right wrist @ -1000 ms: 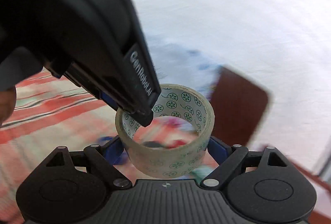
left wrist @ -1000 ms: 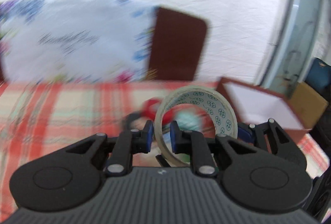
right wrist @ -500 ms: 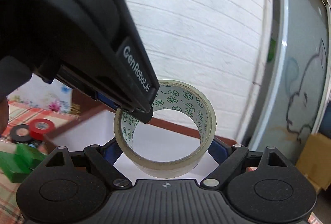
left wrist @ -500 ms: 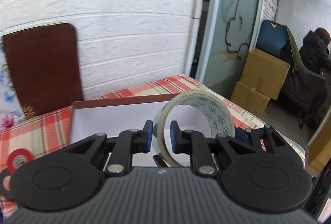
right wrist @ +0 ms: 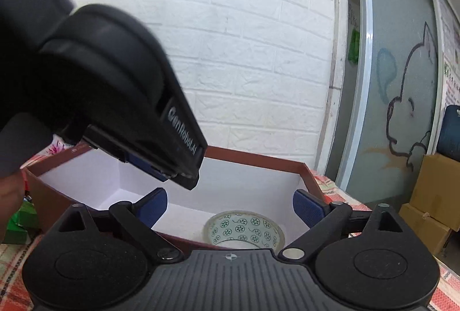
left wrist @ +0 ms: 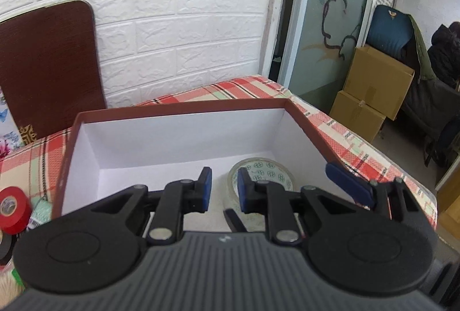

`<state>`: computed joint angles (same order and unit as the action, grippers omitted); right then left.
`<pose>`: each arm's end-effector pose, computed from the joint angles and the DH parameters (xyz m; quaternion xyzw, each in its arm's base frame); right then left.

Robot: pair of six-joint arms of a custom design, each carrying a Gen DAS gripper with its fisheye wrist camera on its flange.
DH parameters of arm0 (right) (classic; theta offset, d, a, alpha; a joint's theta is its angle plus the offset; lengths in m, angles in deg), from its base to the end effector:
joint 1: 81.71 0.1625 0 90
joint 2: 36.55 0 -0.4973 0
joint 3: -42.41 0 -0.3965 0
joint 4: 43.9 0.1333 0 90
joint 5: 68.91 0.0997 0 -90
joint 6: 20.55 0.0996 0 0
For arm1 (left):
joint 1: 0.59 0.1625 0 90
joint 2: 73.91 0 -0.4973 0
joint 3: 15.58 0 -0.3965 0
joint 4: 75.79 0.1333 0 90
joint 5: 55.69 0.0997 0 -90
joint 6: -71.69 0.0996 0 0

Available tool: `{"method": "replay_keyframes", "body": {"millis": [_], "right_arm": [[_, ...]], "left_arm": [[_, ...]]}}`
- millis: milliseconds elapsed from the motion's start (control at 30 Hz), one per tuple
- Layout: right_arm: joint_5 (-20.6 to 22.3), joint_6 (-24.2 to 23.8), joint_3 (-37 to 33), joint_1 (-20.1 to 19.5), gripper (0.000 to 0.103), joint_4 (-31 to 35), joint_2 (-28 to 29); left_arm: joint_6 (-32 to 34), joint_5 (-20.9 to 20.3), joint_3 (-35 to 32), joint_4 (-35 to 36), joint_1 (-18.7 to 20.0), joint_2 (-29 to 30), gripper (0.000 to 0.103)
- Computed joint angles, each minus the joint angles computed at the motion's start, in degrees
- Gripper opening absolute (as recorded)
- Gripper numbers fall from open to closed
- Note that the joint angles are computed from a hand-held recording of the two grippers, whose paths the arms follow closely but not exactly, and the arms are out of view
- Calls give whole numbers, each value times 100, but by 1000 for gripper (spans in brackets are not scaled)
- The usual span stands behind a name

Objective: Organize objects
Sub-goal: 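Carry the tape roll into the brown box and open the right gripper, then move the right gripper back to the green boxes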

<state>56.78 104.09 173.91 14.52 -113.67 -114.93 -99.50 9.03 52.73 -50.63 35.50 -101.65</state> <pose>0.1230 -0.4334 0.2601 0.0799 -0.6142 0.6183 0.4839 -0.4520 -0.5470 0.0130 0.4572 0.8385 -0.2715 0.1189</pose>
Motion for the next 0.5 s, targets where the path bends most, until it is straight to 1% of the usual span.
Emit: {"method": "replay_keyframes", "body": {"millis": [33, 133, 167, 233, 300, 333, 400, 433, 467, 500], "right_arm": [[-15, -63, 174, 71, 94, -250, -8], [-20, -241, 556, 280, 94, -1228, 350], [49, -309, 646, 363, 94, -1513, 490], [266, -376, 758, 541, 94, -1902, 753], [462, -390, 822, 703, 94, -2215, 1018], [681, -456, 852, 925, 94, -2508, 1277], [854, -428, 874, 1075, 93, -2645, 1507], [880, -346, 857, 1071, 93, -2459, 1440], [852, -202, 817, 1013, 93, -2074, 1236], [941, -99, 755, 1096, 92, -1886, 1232]], "left_arm": [[20, -15, 155, -116, -19, -95, 21], [63, -115, 593, -365, -82, -372, 22], [64, -160, 724, -416, -100, -453, 23], [51, -266, 988, -527, -131, -618, 31], [45, -363, 1256, -655, -155, -794, 32], [55, -398, 1362, -697, -154, -871, 32], [8, -537, 1588, -772, -173, -1014, 32], [-28, -614, 1717, -815, -177, -1087, 33], [-55, -680, 1823, -842, -172, -1154, 34], [-88, -758, 1934, -877, -166, -1219, 35]]}}
